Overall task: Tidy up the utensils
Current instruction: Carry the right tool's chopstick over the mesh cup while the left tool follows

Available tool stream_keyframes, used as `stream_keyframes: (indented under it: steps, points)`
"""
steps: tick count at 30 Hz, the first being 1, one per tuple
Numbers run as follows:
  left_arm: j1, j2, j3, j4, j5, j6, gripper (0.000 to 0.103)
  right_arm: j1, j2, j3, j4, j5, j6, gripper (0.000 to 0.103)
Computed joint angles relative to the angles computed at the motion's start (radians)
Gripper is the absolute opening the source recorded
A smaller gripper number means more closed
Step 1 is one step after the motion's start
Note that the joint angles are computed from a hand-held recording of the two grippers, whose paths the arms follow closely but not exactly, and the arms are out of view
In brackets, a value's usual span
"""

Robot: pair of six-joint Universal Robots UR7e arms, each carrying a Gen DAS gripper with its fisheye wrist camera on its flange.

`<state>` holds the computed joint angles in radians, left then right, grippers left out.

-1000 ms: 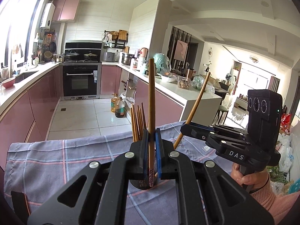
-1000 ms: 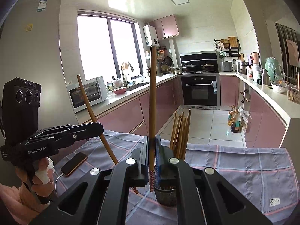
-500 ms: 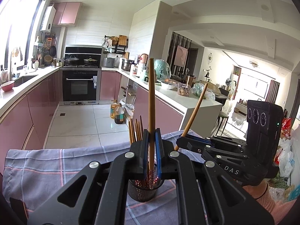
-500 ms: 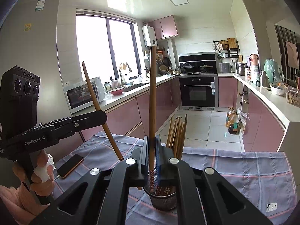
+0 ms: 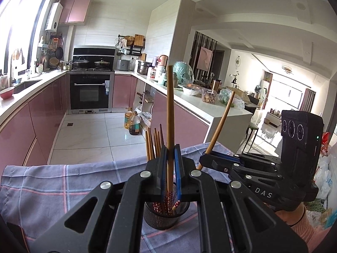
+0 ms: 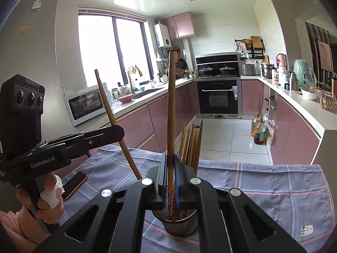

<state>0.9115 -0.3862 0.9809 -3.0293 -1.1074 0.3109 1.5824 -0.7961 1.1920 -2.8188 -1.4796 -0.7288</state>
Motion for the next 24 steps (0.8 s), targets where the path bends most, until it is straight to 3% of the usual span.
stream_keyframes:
  steps: [24]
  points:
    - [-0.004, 0.079, -0.131, 0.107, 0.052, -0.009, 0.008, -0.003, 0.023, -0.029, 0.03, -0.037, 0.009, 0.005]
